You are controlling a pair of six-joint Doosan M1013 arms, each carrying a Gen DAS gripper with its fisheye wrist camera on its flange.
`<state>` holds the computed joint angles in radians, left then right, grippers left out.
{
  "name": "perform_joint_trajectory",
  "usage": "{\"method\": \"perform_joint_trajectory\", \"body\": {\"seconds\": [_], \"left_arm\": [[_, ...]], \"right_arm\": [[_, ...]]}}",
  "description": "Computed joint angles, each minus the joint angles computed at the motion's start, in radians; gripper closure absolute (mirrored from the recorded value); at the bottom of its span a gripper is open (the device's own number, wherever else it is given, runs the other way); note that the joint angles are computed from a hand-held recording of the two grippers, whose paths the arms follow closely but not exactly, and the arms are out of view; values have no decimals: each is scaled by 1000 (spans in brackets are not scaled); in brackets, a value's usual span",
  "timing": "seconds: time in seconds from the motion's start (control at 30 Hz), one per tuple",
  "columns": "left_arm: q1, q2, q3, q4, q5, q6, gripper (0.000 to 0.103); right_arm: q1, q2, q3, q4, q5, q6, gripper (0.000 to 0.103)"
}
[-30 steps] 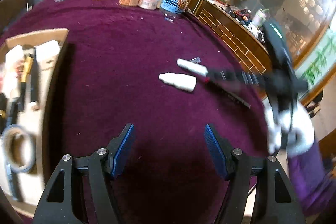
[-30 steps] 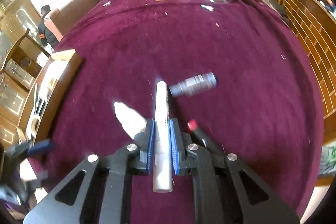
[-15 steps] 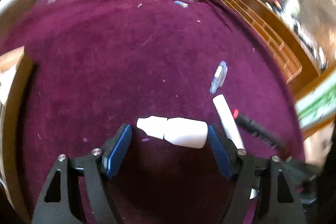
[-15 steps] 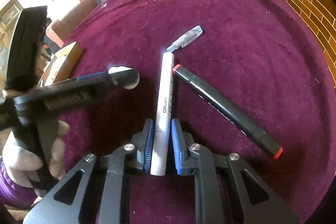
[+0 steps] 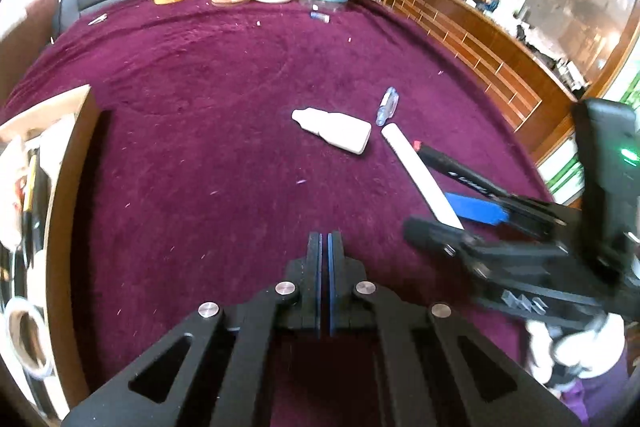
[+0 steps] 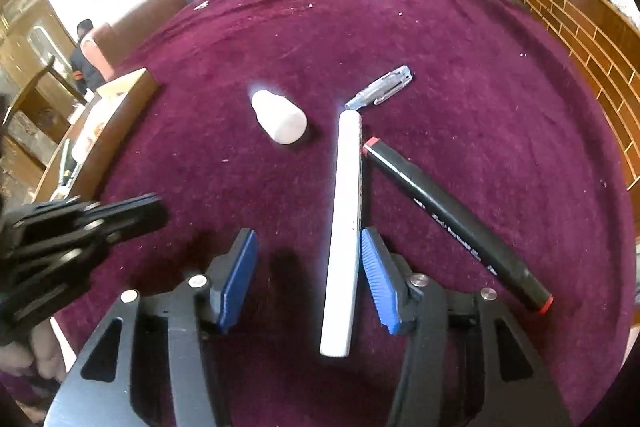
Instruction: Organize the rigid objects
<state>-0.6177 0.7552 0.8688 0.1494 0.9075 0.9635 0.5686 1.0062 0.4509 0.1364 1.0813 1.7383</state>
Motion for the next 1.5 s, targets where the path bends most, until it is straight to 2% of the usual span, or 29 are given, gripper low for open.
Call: {"method": "perform_joint_trajectory", "body": {"seconds": [0.2, 0.33, 0.4, 0.43, 0.47, 0.6, 0.77, 0.93, 1.13, 1.5], "left_arm": [[2, -82, 127, 50, -121, -72, 102], [8, -138, 220, 84, -182, -141, 102], [9, -161, 259, 97, -205, -178, 102], [10, -171, 278, 106, -217, -200, 102], [10, -181, 294, 121, -227, -222, 102], [10, -218, 353, 168, -267, -293, 102], [15, -269, 426, 222, -337, -370, 102], [18, -313, 494, 317, -414, -463, 102], [22, -338, 537, 373, -464, -528, 102], [28, -357, 560, 456, -490, -602, 102]], "right_arm": [[1, 44, -86, -30, 36, 60, 51], [30, 103, -205, -166, 109, 68, 55], [45, 125, -247, -246, 137, 71, 75], [46, 123, -244, -255, 134, 74, 78], [44, 118, -234, -253, 126, 76, 89], [31, 69, -136, -194, 64, 87, 91], [2, -29, 56, 10, -86, 69, 91], [-7, -91, 166, 224, -202, -49, 91], [2, -100, 170, 317, -223, -121, 91], [4, -112, 196, 414, -242, -165, 91]]}}
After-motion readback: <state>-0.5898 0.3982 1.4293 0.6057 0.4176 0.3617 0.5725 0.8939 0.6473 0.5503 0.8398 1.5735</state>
